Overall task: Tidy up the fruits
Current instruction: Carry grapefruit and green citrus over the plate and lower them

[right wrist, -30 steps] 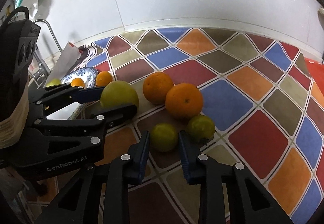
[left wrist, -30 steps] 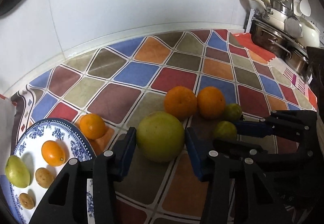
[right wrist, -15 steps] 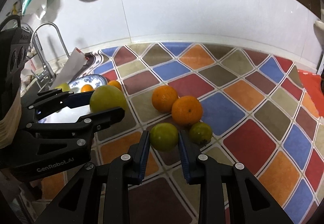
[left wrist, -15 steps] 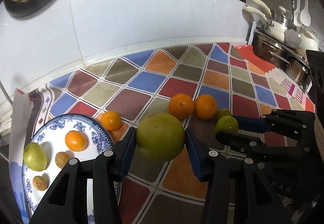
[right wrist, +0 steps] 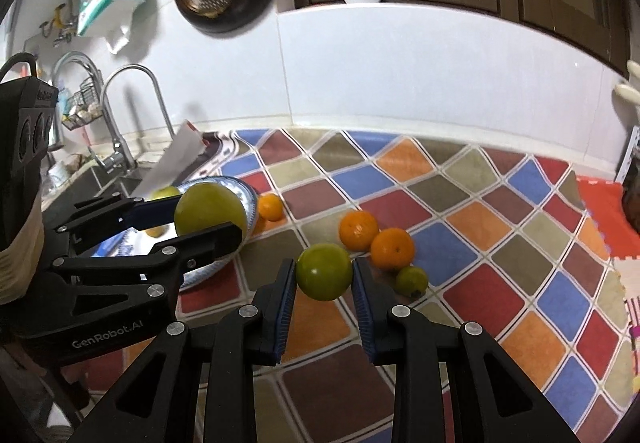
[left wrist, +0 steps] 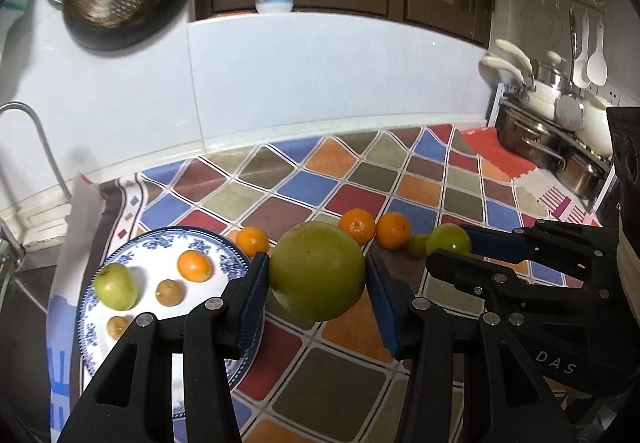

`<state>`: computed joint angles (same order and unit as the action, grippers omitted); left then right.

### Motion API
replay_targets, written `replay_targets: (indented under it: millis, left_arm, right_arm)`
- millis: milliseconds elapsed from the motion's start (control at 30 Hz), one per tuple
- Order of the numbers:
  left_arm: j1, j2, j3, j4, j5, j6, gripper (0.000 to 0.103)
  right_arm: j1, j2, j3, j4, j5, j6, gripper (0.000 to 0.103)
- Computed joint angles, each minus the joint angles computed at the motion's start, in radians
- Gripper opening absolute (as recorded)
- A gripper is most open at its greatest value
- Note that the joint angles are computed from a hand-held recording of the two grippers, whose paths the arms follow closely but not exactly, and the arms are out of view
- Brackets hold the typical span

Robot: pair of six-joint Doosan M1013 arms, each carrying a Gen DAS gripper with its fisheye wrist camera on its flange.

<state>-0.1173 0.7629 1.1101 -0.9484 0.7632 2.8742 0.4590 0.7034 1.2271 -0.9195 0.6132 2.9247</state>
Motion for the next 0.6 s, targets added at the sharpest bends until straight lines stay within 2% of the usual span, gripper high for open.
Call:
replay_targets:
  millis: [300, 600]
  left_arm:
    - [0.028, -0.037, 0.047, -0.072, -0.030, 0.043, 0.048]
    - [0.062, -0.042, 0.048, -0.088, -0.070, 0.037, 0.048]
  right_arm:
    - [0.027, -0.004, -0.017, -0.080, 0.002, 0.031, 0.029]
    - [0.039, 0.030, -0.082, -0.085, -0.027, -0.006, 0.029]
